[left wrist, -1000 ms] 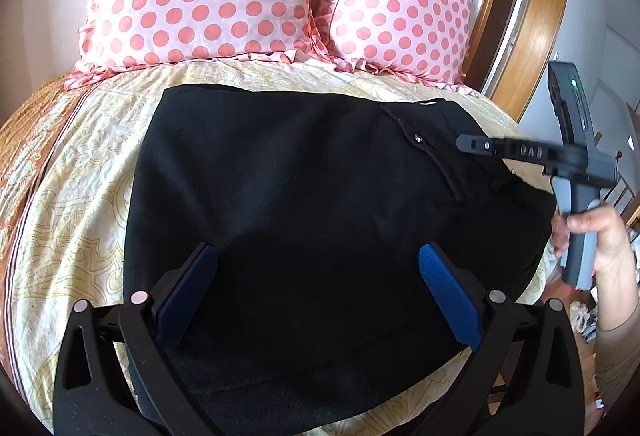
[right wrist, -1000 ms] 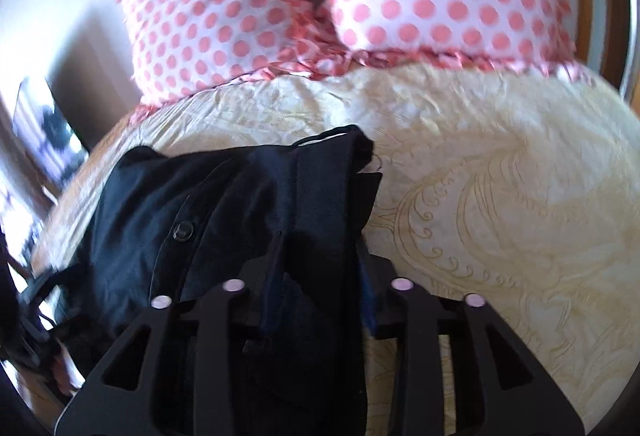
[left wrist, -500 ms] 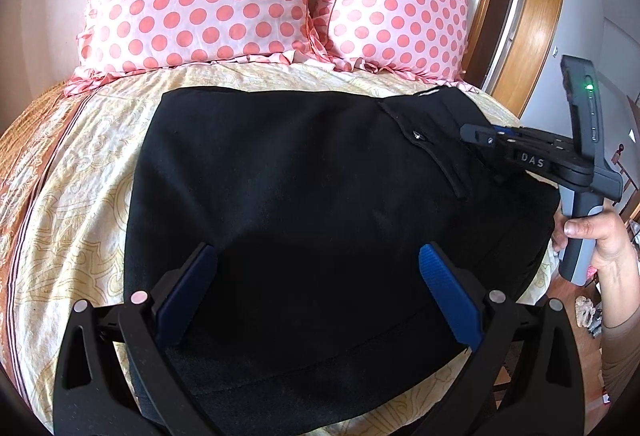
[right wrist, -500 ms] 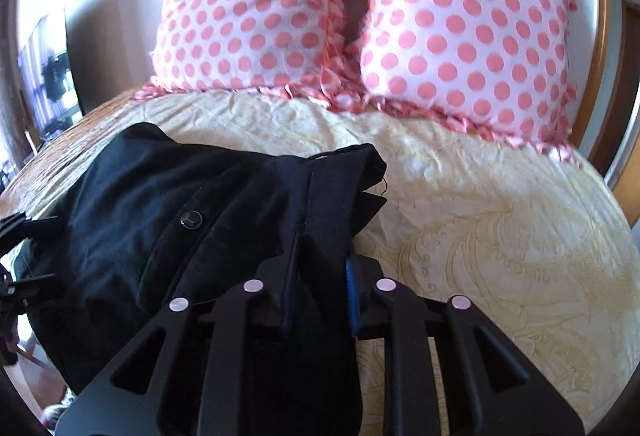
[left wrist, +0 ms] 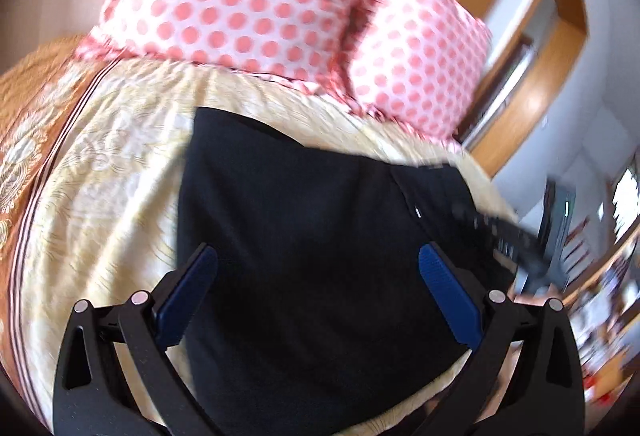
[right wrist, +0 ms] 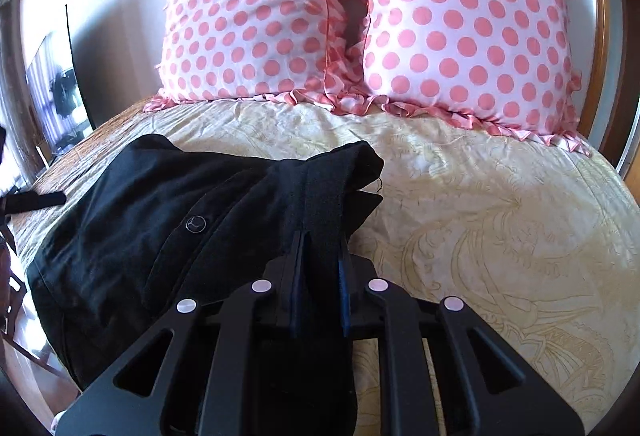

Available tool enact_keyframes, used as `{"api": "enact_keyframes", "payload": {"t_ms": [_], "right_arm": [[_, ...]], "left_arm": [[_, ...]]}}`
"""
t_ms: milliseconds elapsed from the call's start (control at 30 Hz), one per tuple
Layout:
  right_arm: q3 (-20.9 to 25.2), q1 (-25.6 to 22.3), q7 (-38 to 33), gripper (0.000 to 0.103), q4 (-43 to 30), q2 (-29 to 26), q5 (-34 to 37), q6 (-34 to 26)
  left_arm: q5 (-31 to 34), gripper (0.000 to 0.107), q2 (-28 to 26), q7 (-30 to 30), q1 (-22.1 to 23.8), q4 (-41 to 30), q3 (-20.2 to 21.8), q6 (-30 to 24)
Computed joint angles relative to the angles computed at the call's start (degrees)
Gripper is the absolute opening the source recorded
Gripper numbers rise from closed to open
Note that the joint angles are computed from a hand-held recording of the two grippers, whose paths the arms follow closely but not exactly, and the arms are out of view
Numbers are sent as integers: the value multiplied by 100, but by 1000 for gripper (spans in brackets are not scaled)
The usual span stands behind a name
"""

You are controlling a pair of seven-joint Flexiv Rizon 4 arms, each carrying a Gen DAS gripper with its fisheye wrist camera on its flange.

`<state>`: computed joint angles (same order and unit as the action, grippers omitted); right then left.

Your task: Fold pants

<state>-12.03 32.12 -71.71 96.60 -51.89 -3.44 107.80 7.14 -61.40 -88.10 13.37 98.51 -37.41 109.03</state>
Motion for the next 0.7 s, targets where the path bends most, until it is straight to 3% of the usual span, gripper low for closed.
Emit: {"api": "enact_keyframes", "payload": {"t_ms": [33,233,500,533,600,700], "right_arm": [[-40,37,1,15,-3,-9,15,-15],[90,-63,49,15,-22,9,-37,-83],[590,-518,221,15,-146,23,-308,-281],[671,-594,253,16,-179,16,-358,-319],[860,-770,302,16,-232,1,-473,-361],[701,-648,306,15,-176,-17,-479,-184]], "left_arm": [[23,100,-104,33,204,-104,-213,-248],[-764,94,-396,488,420,-761,-533,-1523],[-1540,90,-291,850,-133,-1319,101,-2043],[-1613,88,-250,876,-191,-1310,176,-2037],[-1767,72,-142,887,-430,-1369,484,-2062],[-1994,49,-11,886,-717,-1358,869,-2019]]}}
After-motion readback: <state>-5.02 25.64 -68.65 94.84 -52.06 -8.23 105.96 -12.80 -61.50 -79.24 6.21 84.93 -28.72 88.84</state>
